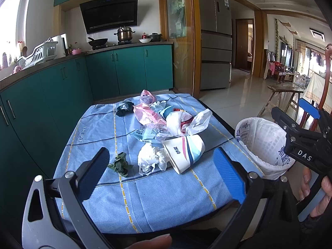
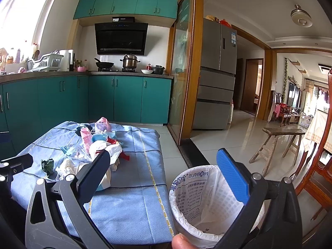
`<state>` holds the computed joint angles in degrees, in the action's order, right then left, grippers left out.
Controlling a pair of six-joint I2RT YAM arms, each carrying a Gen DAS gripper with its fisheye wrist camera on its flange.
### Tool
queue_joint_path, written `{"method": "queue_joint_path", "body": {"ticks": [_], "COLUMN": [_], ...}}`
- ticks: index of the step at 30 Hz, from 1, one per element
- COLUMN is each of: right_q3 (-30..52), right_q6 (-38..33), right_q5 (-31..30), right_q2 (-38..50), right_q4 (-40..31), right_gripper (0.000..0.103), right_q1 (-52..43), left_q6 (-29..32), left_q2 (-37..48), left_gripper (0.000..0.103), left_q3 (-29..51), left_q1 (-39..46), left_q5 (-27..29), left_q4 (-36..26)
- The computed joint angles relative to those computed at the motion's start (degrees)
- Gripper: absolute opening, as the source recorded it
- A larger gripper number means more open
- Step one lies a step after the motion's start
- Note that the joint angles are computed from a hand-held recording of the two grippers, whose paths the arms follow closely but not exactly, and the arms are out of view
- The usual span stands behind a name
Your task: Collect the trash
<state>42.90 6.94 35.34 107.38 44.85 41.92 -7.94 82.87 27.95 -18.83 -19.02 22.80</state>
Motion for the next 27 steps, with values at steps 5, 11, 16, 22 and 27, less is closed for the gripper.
{"method": "queue_joint_path", "body": {"ticks": [5, 11, 16, 22, 27], "right_q3": [0.12, 0.14, 0.28, 0.30, 0.17], "right_q6": [-0.17, -0.08, 0.02, 0.01, -0.01], "right_q5": [-0.09, -0.05, -0.09, -0.05, -0.07], "right_q2": [0.19, -0.05, -0.06, 0.04, -0.06], "right_q4": [-0.06, -0.49, -0.78, -0.70, -0.68], "right_gripper": [0.100, 0.100, 0.100, 0.100, 0.100], "right_q1": [0.13, 0.11, 0.10, 0.11, 0.04], "left_q6": [0.03, -0.07, -0.01, -0.10, -0.04], "left_q2": [0.09, 0.37, 0.29, 0.36, 0.32], "left_gripper": [0.100, 0.100, 0.100, 0.100, 0.100], "left_q3": [-0.05, -0.15, -0.27, -0.24, -0.26], "left_q1": [0.03, -0.12, -0.16, -0.20, -0.19], "left_q5": [0.03, 0.00, -0.03, -0.06, -0.02], "left_q4": [0.14, 0.30, 0.26, 0.32, 0.29]}}
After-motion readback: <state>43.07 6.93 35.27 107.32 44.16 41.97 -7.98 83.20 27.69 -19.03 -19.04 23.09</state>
